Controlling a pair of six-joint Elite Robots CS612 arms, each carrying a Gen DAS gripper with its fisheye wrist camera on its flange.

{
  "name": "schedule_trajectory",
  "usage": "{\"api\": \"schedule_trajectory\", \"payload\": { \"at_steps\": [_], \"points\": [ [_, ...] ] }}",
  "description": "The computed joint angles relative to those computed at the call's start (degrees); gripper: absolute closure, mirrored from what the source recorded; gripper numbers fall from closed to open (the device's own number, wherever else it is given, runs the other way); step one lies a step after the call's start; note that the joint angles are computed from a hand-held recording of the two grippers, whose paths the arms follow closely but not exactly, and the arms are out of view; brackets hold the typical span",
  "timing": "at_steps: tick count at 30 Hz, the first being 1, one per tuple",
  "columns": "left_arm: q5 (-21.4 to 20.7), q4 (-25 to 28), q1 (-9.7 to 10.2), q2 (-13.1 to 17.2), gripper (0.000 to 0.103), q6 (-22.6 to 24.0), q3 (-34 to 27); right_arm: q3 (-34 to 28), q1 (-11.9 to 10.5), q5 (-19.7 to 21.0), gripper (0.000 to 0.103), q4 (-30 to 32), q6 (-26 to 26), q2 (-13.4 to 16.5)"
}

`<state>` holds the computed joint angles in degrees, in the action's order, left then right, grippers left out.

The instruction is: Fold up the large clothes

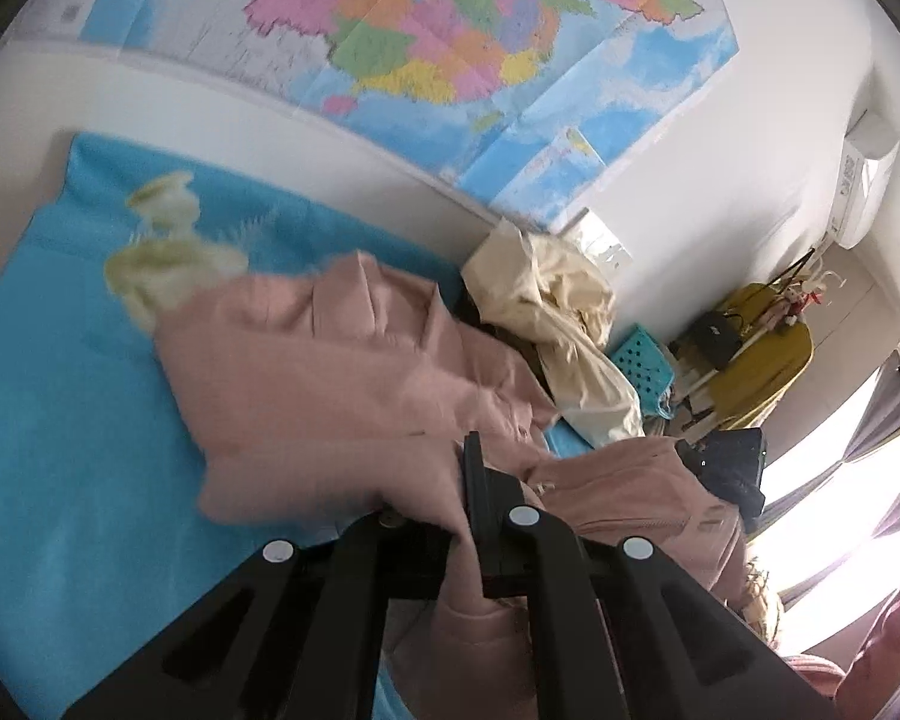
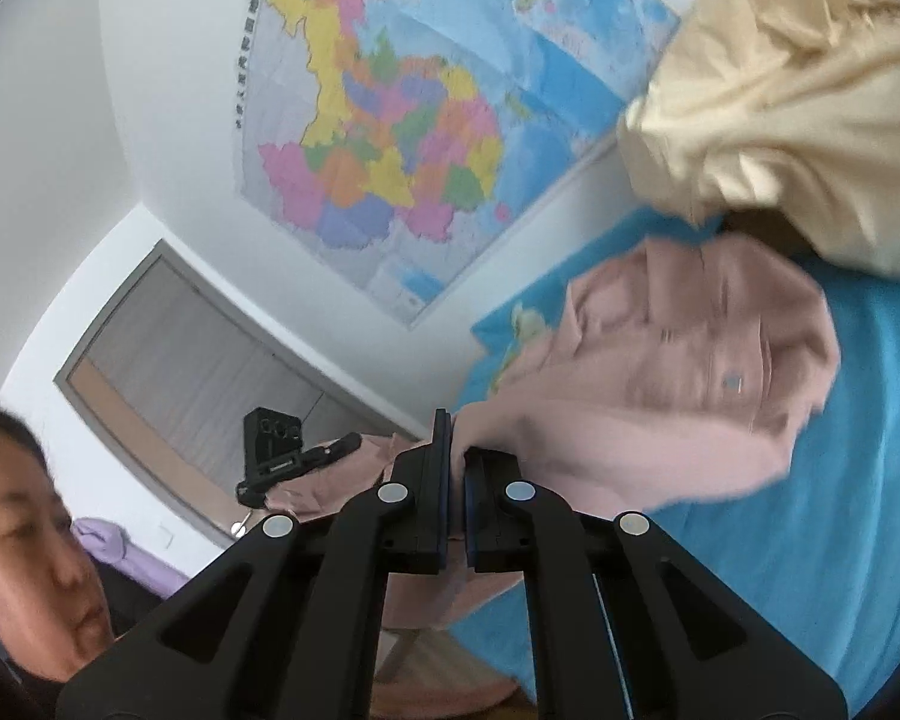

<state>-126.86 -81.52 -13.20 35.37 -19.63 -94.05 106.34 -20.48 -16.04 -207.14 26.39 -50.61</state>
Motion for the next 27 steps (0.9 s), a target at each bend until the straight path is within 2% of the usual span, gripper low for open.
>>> {"api": "schedule_trajectory", "payload": {
  "at_steps": [4,12,15,18,19,21,22,23,25,27],
  "points": [
    [0.60,-0.46,0.05,-3.46,0.099,1.45,5.64,-4.91,0.50,-1.60,0.099,0.19,3.82,1.86],
    [3.17,-2.17,0.20,-9.25,0.098,1.34,17.62,-12.79,1.34,-7.78,0.099,8.97,6.01,5.33],
    [5.13,-2.48,0.07,-10.97,0.098,1.12,22.47,-15.14,1.91,-11.35,0.099,14.01,5.85,6.51],
    [7.91,-1.80,-0.12,-12.63,0.098,0.53,27.70,-17.17,2.74,-15.86,0.099,22.12,2.99,7.14],
    [8.52,-1.32,-0.17,-13.10,0.098,0.60,29.14,-18.00,3.14,-17.27,0.098,25.70,0.60,7.37],
    [10.48,-0.20,-0.34,-13.97,0.096,-0.06,32.30,-19.12,3.69,-19.79,0.088,31.17,-0.63,7.69],
    [10.86,0.44,-0.40,-14.26,0.089,0.64,33.17,-19.60,3.99,-21.30,0.070,34.26,-1.88,7.67],
    [10.96,1.11,-0.40,-14.44,0.082,0.87,33.91,-19.64,4.19,-22.62,0.061,35.20,-2.84,7.55],
    [10.55,2.11,-0.32,-14.34,0.075,1.62,33.84,-18.55,4.51,-25.28,0.041,34.18,-6.31,6.48],
    [9.66,1.58,-0.11,-13.30,0.071,2.74,31.77,-16.28,4.68,-27.15,0.037,31.87,-11.28,4.51]
  ]
}}
